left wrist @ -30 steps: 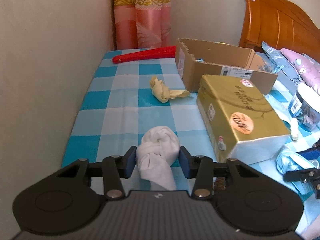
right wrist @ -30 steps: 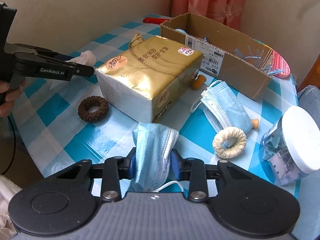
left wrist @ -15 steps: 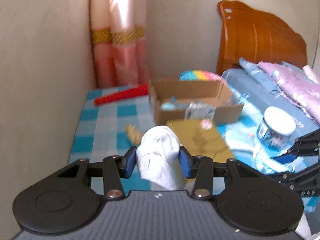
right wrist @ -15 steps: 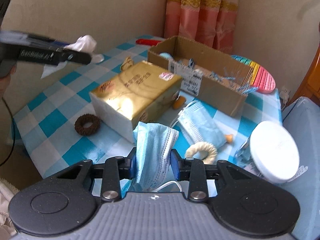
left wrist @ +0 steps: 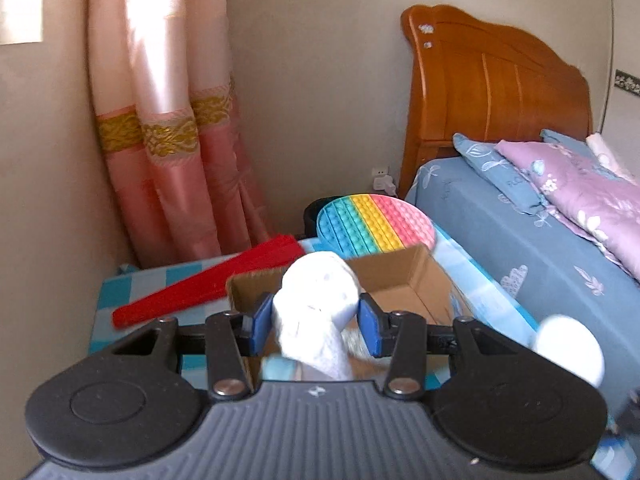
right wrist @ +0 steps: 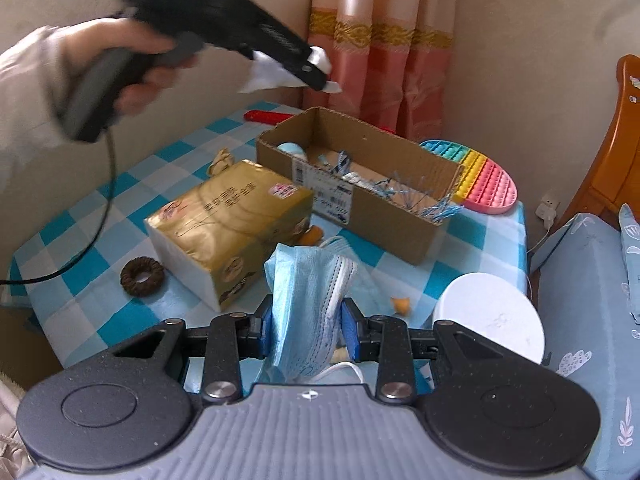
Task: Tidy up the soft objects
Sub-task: 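Carry the tissue into the cardboard box and open the left gripper while the right lifts the mask, then lower the blue face mask into the cardboard box and open the right gripper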
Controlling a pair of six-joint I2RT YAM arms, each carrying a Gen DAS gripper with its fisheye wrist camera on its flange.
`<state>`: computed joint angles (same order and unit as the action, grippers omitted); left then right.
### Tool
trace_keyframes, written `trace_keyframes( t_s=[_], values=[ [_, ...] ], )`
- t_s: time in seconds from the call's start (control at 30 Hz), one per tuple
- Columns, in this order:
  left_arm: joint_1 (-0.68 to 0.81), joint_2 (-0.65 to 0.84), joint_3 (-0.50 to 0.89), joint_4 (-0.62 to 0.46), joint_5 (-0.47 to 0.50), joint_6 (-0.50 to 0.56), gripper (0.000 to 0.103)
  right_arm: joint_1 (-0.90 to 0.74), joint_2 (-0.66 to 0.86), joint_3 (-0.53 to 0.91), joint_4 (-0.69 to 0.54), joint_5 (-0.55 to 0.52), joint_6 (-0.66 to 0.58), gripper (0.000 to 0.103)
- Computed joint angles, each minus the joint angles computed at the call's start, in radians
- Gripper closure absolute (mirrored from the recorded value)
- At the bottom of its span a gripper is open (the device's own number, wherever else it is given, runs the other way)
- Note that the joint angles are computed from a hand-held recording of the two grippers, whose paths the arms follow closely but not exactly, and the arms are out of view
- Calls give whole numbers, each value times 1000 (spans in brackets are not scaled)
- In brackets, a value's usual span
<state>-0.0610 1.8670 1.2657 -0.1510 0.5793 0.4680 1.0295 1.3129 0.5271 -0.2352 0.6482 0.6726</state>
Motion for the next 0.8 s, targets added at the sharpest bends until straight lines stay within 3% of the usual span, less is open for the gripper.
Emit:
trace_keyframes(
  t_s=[0.13,0.2,0.27,0.43,0.5,0.8],
  values=[
    [-58,115,125,10,-94,-51,55,-18,-25,-13,-12,7,0,65],
    [-73,164,166,19,-139,-75,31,-27,-31,-16,-18,7,1,65],
    [-74,188,163,58,-166,-96,17,-32,-38,-19,-25,10,-1,65],
    [-33,134,55,127,-140,-115,16,-56,-44,-16,-27,6,-19,65],
    [-5,78,-13,133,-99,-103,9,-66,-44,-7,-32,10,-33,65],
    [168,-225,-370,93,73,75,3,-214,-45,82,-6,-15,-250,65]
  ],
)
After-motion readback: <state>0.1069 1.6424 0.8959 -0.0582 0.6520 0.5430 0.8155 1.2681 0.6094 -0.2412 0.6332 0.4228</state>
